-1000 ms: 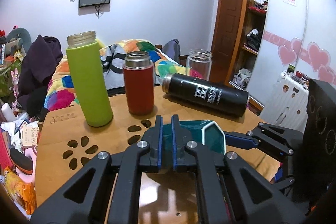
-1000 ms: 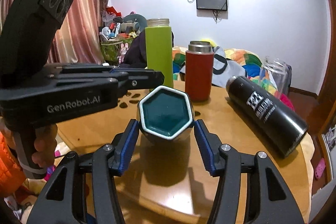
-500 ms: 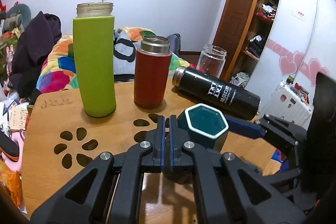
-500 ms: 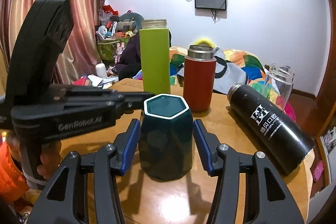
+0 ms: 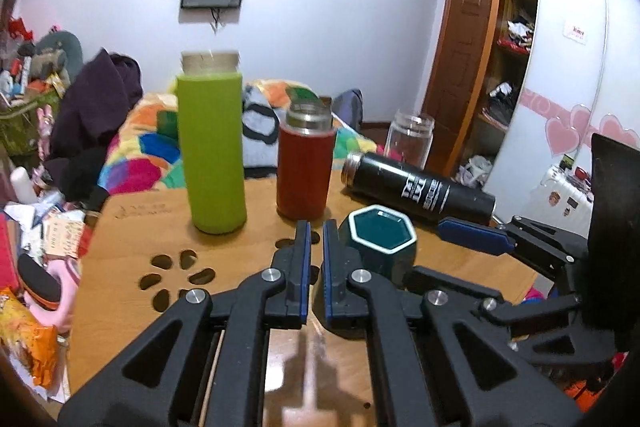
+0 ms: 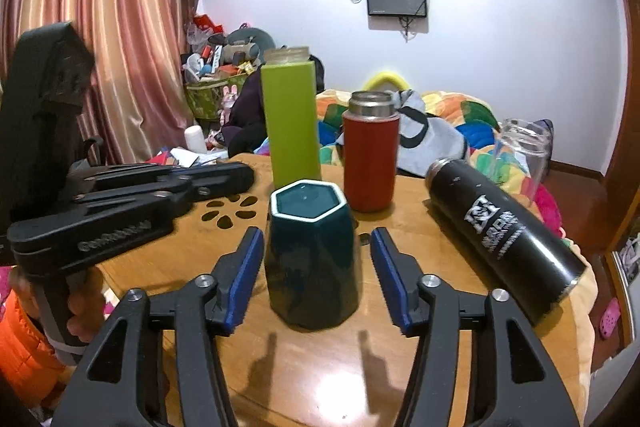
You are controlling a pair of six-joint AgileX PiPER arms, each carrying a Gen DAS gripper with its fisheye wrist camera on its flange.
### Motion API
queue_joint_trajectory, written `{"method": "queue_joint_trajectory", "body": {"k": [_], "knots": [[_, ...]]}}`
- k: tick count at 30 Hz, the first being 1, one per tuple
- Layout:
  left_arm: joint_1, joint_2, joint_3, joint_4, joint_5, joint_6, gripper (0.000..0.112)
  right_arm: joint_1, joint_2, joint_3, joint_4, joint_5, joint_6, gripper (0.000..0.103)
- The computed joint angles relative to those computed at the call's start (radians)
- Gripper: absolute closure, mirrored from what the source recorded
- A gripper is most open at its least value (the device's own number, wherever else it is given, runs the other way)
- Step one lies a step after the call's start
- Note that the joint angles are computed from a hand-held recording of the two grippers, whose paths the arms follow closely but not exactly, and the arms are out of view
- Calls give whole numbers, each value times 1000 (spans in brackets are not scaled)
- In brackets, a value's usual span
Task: Flip cup upside down
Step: 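Set the cup upright on the table with the right tool and open it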
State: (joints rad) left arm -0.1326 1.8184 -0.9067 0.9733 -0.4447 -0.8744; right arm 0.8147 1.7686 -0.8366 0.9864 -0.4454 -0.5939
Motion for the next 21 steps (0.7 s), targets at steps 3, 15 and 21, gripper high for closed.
{"method": "queue_joint_trajectory", "body": {"k": [3, 15, 21], "knots": [[-2, -61, 52, -73, -7, 55, 103, 14, -47, 31, 59, -31, -33, 46], [-93, -269, 260, -620, -36, 514, 40, 163, -267, 156, 302, -297, -158, 19], [-146, -325, 319, -858, -67, 706, 12, 253, -298, 163, 380, -426, -202, 5]]}}
